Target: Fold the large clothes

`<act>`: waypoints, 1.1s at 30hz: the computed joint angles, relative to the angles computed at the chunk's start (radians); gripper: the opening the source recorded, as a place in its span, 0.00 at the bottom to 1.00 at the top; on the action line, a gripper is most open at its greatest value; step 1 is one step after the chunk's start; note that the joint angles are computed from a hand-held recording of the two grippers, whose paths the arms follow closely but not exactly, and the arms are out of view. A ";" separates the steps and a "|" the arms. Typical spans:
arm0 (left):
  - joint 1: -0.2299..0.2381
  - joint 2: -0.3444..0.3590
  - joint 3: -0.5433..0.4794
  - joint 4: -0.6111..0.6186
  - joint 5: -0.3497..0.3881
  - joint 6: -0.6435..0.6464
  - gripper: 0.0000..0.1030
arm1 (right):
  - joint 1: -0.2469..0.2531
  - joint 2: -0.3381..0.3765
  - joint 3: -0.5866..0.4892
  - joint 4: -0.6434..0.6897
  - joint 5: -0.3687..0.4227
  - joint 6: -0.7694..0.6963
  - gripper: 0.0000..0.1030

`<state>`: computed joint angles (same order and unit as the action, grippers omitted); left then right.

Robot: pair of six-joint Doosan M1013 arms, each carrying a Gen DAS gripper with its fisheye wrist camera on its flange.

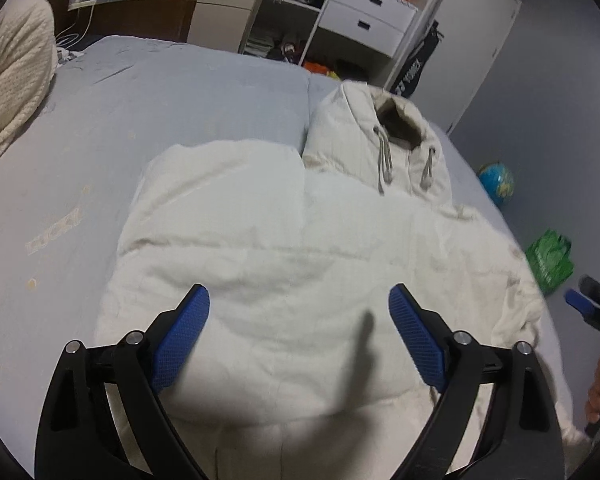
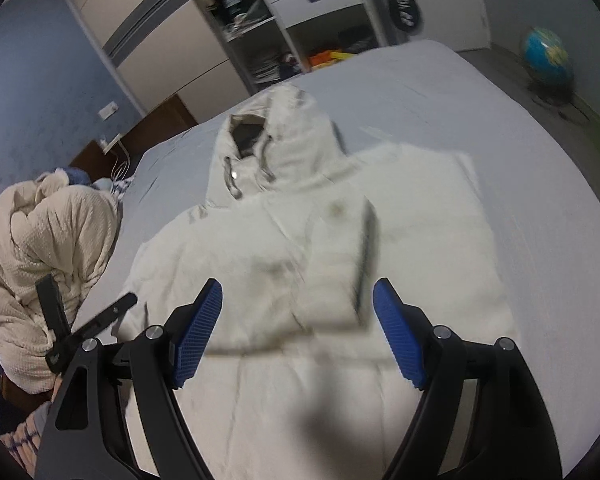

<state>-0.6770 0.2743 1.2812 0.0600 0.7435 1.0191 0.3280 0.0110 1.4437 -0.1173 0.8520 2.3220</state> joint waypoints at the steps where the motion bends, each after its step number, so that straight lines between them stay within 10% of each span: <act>1: 0.004 -0.001 0.000 0.001 -0.010 -0.010 0.91 | -0.010 0.018 -0.024 0.024 0.006 -0.031 0.72; 21: 0.075 0.053 -0.029 -0.134 -0.102 0.003 0.94 | -0.226 0.475 -0.619 0.273 0.282 -0.188 0.72; 33: 0.076 0.067 -0.035 -0.135 -0.102 0.018 0.94 | -0.282 0.594 -0.733 0.486 0.334 -0.290 0.72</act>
